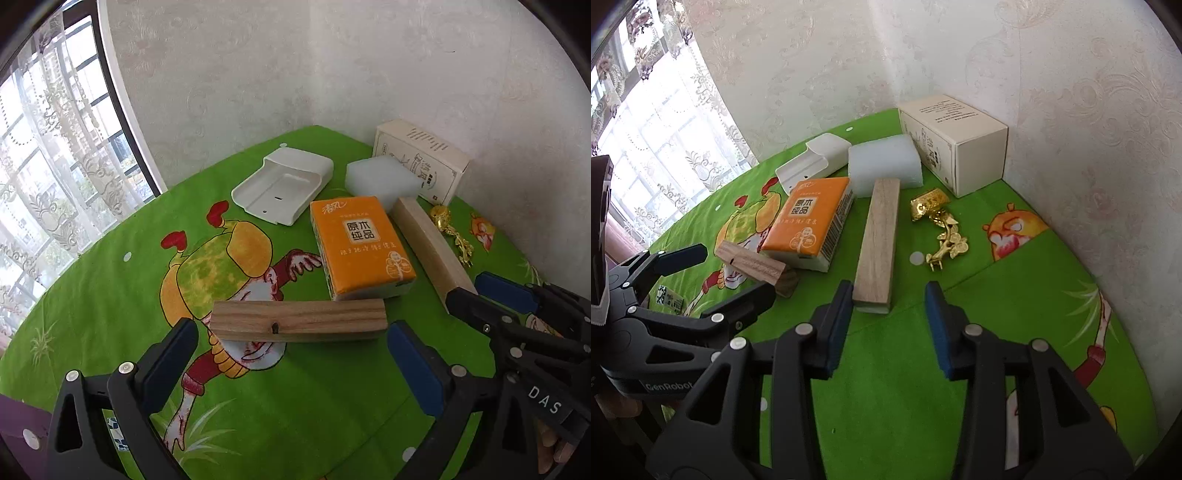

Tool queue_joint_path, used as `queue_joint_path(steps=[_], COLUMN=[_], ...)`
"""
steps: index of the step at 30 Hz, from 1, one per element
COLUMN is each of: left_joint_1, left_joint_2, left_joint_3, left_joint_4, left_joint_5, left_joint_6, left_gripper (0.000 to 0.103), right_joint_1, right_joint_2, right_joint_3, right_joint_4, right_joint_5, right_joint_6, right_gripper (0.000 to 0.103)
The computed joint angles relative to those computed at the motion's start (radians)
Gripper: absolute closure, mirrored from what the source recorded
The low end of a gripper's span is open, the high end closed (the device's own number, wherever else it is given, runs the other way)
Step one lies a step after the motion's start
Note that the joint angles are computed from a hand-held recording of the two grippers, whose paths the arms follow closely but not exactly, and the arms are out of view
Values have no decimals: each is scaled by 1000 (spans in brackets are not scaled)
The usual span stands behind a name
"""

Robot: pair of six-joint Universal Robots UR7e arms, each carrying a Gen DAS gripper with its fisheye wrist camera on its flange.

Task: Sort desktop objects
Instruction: 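Withdraw both grippers and reach toward the two wooden blocks, then grasp the long wooden block with the left gripper while the right grasps the short wooden block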

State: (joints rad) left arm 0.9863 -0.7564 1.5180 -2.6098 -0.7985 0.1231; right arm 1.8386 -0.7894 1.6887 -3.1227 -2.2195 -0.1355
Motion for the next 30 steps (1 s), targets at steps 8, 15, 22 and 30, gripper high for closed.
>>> queue_joint_path(steps=[8,15,22,30], left_joint_1=[11,13,15,14], left_joint_2=[12,17,27,3], left_joint_3=[-43,-63,-84,-55], left_joint_4=[66,133,192,153], left_joint_5=[-27,-25,8,29], left_joint_6=[-44,-189,-235,-253], left_gripper=[0,0,1,2], right_joint_1=[0,4,12,7], right_joint_2=[2,-9,14,37], right_joint_3=[-16,-7,-21,-46], right_joint_4=[11,2,4,11], right_joint_5=[-5,17,7,-10], right_joint_6=[-54,-91,-118,-111], right_gripper=[58,55,55,65])
